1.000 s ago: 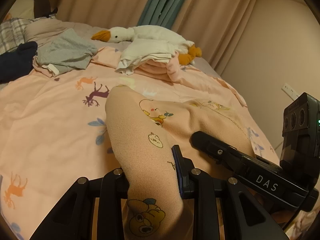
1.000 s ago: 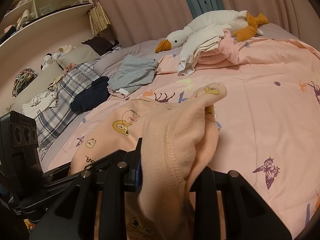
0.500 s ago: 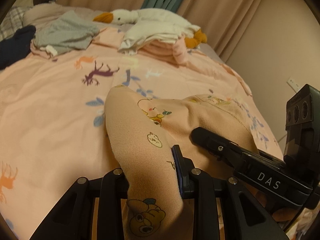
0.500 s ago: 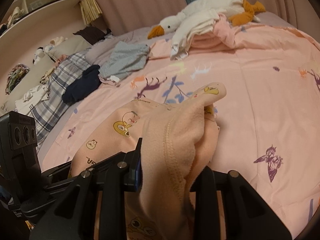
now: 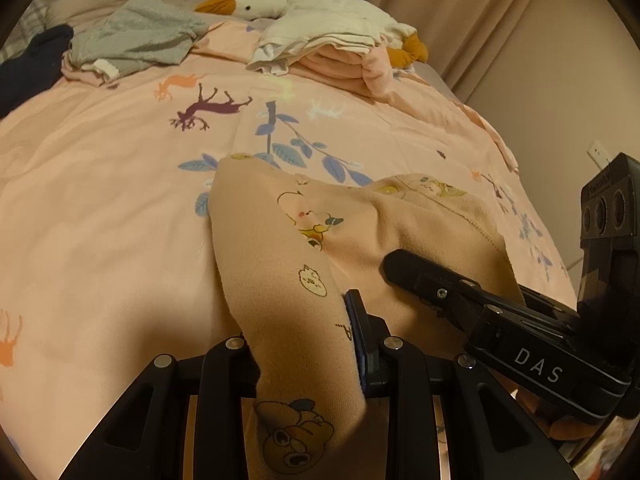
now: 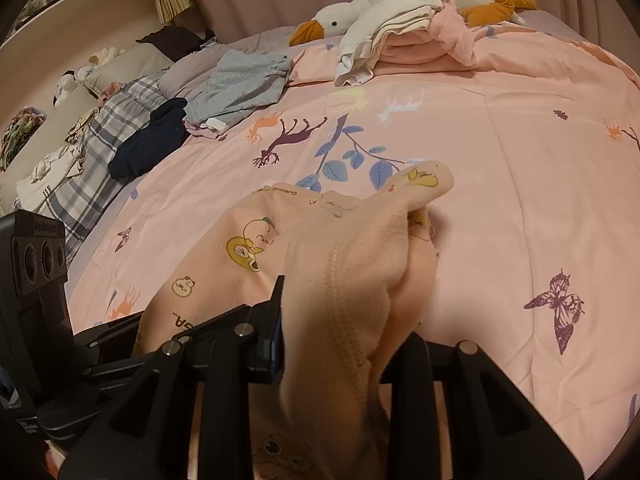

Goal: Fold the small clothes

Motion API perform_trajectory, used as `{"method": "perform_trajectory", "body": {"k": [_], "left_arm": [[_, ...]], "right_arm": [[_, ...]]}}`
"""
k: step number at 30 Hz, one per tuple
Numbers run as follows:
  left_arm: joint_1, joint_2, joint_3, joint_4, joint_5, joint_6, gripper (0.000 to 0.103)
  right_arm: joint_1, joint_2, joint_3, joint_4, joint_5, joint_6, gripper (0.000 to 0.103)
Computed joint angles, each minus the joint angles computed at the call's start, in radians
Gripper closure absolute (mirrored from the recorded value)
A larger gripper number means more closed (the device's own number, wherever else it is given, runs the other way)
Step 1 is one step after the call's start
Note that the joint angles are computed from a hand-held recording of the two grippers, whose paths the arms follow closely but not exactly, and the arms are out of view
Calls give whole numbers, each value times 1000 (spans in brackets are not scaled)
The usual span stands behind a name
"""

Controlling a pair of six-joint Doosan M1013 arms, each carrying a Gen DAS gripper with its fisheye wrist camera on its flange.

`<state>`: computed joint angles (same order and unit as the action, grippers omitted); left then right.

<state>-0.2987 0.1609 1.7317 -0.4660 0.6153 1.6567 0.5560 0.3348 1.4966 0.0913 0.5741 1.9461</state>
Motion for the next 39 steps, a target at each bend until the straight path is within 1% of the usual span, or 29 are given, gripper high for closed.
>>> {"method": "perform_trajectory", "body": {"k": [3,5,9,11,12,13,14,15,16,21,23,28,30,31,32,34,35,36,37,38,39], "left_arm": [[9,10,-9,-20,37,-1,75],[8,17,-16,-7,59,-20,75],[-8,21,-15,64,55,-48,74],[-14,25,-16,102,63,-76,70],[-15,27,-18,122,69,-98,64],[-13,28,-17,122,71,-105,63],[-11,28,-16,113,70,-99,62],[-9,27,-14,105,68,-90,62],[-9,27,-12,105,66,-90,62],[-26,18,0,169,40,-132,61],[-26,15,11,161,18,-120,61],[-25,11,28,142,-22,-121,59],[-26,9,28,156,-22,-137,57],[-27,6,24,176,-11,-168,54],[-32,2,16,226,8,-223,51],[-47,-11,0,363,49,-336,51],[-57,-28,2,446,45,-396,51],[-70,-48,11,540,24,-467,51],[-80,-68,23,631,-5,-544,51],[-88,-89,38,708,-40,-614,51],[-88,-111,55,743,-88,-648,51]], "right_arm": [[1,4,-4,-5,12,-3,73],[1,9,-9,-3,30,-9,73],[-1,18,-12,-4,59,-20,72],[-4,18,-5,7,58,-32,70],[-7,19,-1,13,61,-38,68],[-9,19,3,14,66,-38,66],[-11,16,11,8,62,-34,63],[-11,12,24,-13,45,-25,56],[-9,10,30,-24,35,-20,53],[-20,10,43,34,17,-37,53],[-20,9,47,42,11,-31,53],[-13,14,48,8,6,-4,54],[-15,14,49,16,2,-1,52],[-15,12,50,17,2,3,52],[-16,10,49,24,7,2,50],[-23,2,43,54,35,-19,50],[-27,-4,44,57,42,-22,50],[-31,-18,53,54,27,-12,52],[-37,-38,70,58,-8,1,53],[-44,-60,89,75,-50,5,58],[-48,-74,102,84,-80,6,63]]}}
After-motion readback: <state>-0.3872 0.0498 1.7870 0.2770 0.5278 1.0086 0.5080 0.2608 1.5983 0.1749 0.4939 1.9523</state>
